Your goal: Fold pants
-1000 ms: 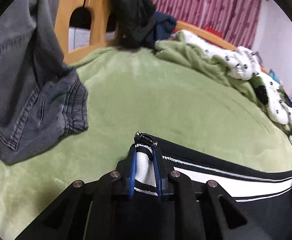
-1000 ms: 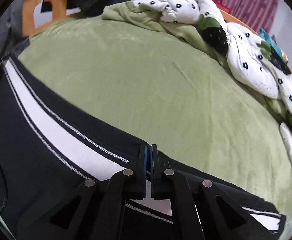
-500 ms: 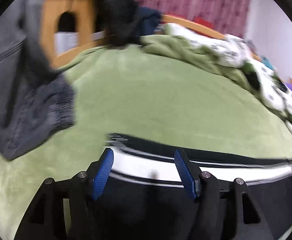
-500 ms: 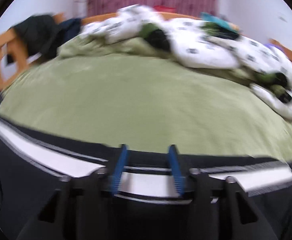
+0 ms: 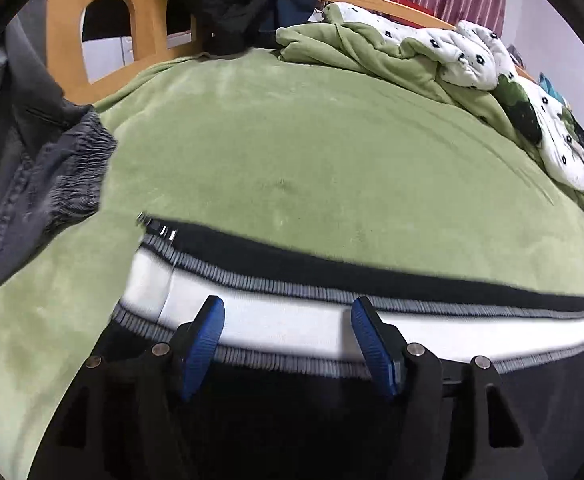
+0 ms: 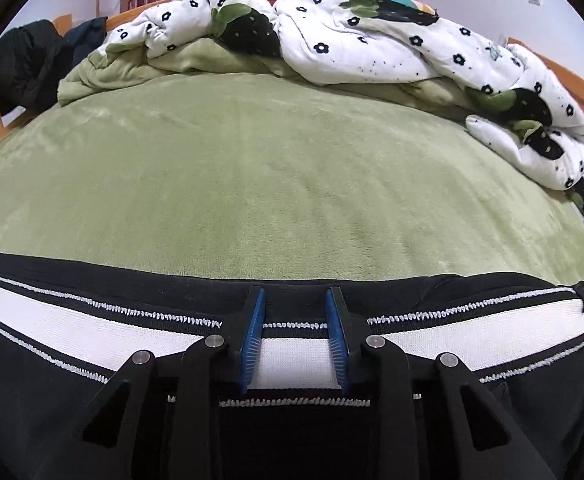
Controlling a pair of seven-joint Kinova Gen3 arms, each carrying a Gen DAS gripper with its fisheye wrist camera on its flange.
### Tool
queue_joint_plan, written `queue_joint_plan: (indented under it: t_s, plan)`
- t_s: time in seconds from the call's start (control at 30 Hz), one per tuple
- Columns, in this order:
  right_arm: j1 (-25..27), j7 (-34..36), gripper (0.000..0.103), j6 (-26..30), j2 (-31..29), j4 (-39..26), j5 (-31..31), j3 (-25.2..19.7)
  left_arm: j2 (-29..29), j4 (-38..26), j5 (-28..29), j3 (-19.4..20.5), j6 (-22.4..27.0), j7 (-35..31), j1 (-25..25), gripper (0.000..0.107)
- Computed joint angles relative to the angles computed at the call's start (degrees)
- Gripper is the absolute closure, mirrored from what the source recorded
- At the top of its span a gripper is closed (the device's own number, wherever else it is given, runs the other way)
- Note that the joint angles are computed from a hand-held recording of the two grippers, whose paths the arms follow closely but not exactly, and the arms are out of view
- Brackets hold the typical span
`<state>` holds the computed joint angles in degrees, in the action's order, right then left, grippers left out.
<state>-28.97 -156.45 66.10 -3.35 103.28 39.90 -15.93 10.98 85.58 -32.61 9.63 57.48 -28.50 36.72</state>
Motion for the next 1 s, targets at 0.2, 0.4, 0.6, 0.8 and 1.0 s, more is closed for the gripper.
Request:
queue_joint_plan:
  t_s: [0.2,0.4,0.6,0.8,1.0]
  plan:
    - [-2.5,-7.8,0.062,4.9,-3.4,-2.5,-2.2,-4.3,-12.9,11.7,5.1,5.2,-5.7,0.0,0.1,0.044]
    - [-6.7,-17.0,0.042,15.6,-5.0,-7.6,4.2,-14.0,-26.3,25.5,11.2,9.8,-12.2,9.6,-3.4,0.044]
    - [-17.6,-18.6,0.042,29.0,-2.9,-16.9,7.1,-13.7,-33.7,35.7,14.6,10.8,-19.9,16.7,-10.7,0.048]
    - [-16.3,-17.9,0.042,42.8,1.0,-27.4,11.4,-24.5,-30.7,35.1,14.8,12.8,-23.3,13.3,-20.4,0.049]
    - [-27.5,-23.1,0.042,45.8,1.7,-29.6,12.8,-21.1,-29.9,35.1,19.2,13.6,-26.0,11.3,-26.6,0.059]
